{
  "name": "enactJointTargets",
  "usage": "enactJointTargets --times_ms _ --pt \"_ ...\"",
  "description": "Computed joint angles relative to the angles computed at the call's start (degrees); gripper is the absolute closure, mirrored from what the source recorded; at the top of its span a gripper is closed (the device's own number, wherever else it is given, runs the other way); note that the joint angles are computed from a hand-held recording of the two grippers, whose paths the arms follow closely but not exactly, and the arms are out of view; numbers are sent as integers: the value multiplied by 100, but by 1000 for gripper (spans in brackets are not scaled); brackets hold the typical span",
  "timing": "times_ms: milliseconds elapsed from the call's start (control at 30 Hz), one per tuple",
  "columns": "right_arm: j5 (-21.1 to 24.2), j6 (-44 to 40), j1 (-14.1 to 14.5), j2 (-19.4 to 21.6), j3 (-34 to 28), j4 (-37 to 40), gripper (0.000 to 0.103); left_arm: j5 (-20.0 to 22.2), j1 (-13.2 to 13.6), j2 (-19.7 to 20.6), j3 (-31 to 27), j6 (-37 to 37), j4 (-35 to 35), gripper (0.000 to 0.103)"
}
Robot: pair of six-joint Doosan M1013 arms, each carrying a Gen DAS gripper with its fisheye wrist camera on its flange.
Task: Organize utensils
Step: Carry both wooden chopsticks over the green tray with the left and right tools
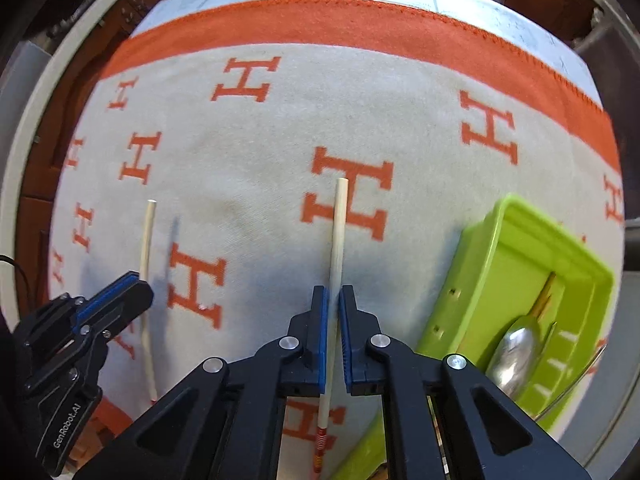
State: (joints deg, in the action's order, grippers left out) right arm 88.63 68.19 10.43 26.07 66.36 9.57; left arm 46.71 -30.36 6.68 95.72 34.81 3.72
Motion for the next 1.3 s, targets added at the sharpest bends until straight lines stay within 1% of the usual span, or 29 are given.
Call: enactJointTargets --times_ms 100,133,200,267,300,400,467,533,633,767,833,933,1167,1233,1300 --pt "52 -54 -204 -228 176 554 98 -5 -54 -49 -35 -42 -56 100" --pt "108 -87 -317 -293 207 848 98 -11 -79 -56 -53 -62 -36 100" --pt "104 -106 -480 -575 475 1253 98 -23 -143 -70 -104 -120 26 100" --pt "166 -180 -688 -751 621 1662 98 -45 -214 -79 -149 -181 77 100" --pt "215 -250 -829 -865 700 1828 98 -49 -236 -104 -158 -174 71 100" --pt "248 -252 -1040 -1145 864 2264 98 -33 -367 -150 -258 -236 149 100" --pt "297 -321 -1239 -1323 976 2503 98 -28 -443 -160 -322 -276 189 100" --pt "345 -387 -1446 -1438 992 2627 98 -4 -532 -137 -440 -340 245 100" --pt "200 -421 -1629 -1538 1003 2490 98 0 -634 -66 -628 -372 278 100" --pt "121 -281 -1854 -1453 885 2243 98 -28 -709 125 -905 -287 175 100" --pt "39 -190 -1892 -1376 838 2106 98 -31 -722 275 -1084 -164 27 100" --pt "-184 -141 -1835 -1235 764 1782 98 -25 -714 488 -1317 18 -217 100" --pt "-252 -49 -1717 -879 531 1495 98 152 -707 1018 -1848 131 -337 100" --pt "-298 -52 -1654 -797 484 1407 97 222 -700 1109 -1909 111 -294 100" --pt "-250 -19 -1623 -698 405 1380 97 281 -682 1189 -1946 68 -270 100"
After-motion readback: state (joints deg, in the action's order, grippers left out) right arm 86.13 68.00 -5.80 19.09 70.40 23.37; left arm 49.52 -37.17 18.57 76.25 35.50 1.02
